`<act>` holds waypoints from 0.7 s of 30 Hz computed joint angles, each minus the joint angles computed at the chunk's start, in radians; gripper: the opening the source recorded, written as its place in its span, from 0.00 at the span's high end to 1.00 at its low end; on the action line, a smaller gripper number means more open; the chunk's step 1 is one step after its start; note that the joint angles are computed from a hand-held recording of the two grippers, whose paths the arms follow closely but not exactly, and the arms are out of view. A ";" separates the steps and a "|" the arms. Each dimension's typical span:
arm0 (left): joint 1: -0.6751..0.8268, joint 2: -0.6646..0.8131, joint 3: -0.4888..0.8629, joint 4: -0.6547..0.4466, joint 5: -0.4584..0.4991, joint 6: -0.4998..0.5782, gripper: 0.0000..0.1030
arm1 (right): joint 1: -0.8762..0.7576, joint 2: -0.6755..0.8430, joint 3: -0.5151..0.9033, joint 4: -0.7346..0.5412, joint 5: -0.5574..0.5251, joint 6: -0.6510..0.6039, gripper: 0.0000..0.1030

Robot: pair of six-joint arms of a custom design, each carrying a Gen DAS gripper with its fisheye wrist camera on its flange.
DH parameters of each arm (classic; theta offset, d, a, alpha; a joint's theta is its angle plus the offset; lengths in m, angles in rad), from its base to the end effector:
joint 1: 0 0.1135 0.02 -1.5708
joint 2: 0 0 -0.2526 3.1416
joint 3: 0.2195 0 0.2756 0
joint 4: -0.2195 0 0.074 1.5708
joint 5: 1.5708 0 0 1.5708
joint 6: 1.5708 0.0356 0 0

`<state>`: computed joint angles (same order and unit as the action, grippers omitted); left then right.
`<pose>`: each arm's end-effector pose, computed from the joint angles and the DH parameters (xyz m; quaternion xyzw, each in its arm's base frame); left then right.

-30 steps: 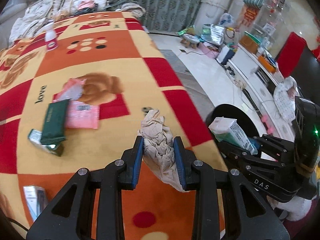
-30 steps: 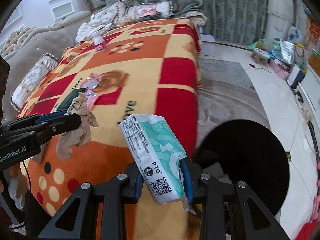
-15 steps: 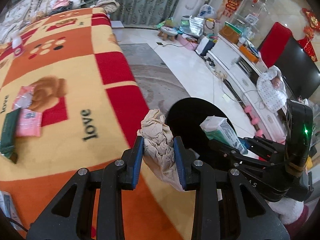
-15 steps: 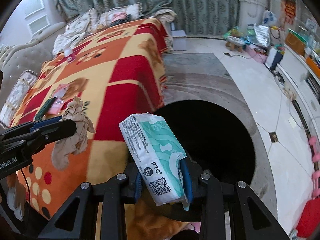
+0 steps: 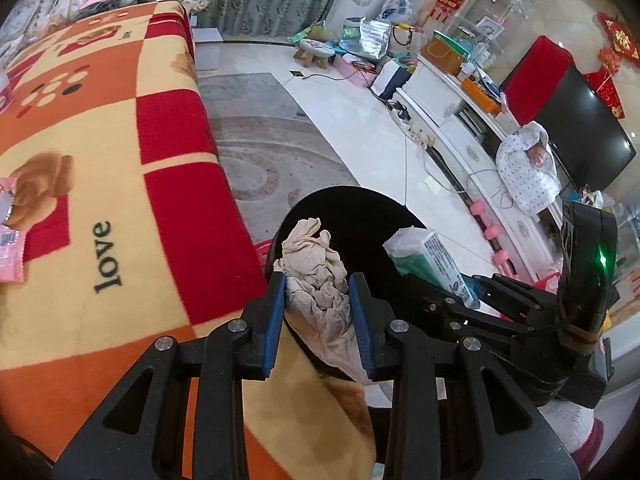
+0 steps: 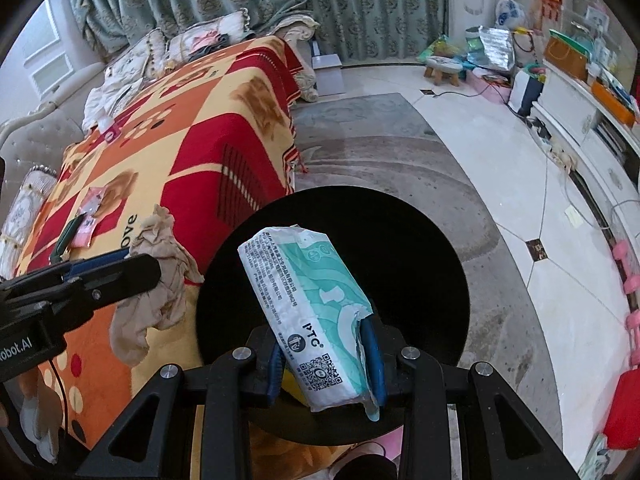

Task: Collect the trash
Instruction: 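Open both grippers over the bin to drop the paper and tissue pack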

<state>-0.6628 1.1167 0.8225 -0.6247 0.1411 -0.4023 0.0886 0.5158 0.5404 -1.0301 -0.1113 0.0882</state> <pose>0.1942 -0.1580 0.2331 0.1451 0.9341 -0.2197 0.2413 0.1254 0.0151 0.2123 -0.0157 0.9588 0.0778 0.2727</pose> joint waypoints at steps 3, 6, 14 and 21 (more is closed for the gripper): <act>0.004 0.015 0.006 0.004 0.021 0.005 0.63 | -0.036 0.008 -0.003 0.006 -0.020 -0.013 0.68; 0.007 0.015 0.003 0.012 0.037 0.002 0.54 | -0.078 0.015 -0.007 0.016 -0.044 -0.025 0.61; -0.004 0.000 0.000 -0.011 -0.001 -0.003 0.51 | -0.085 0.012 -0.008 0.011 -0.053 -0.018 0.57; 0.020 -0.043 -0.022 -0.045 -0.050 0.006 0.51 | -0.011 0.008 -0.013 0.014 -0.023 0.028 0.57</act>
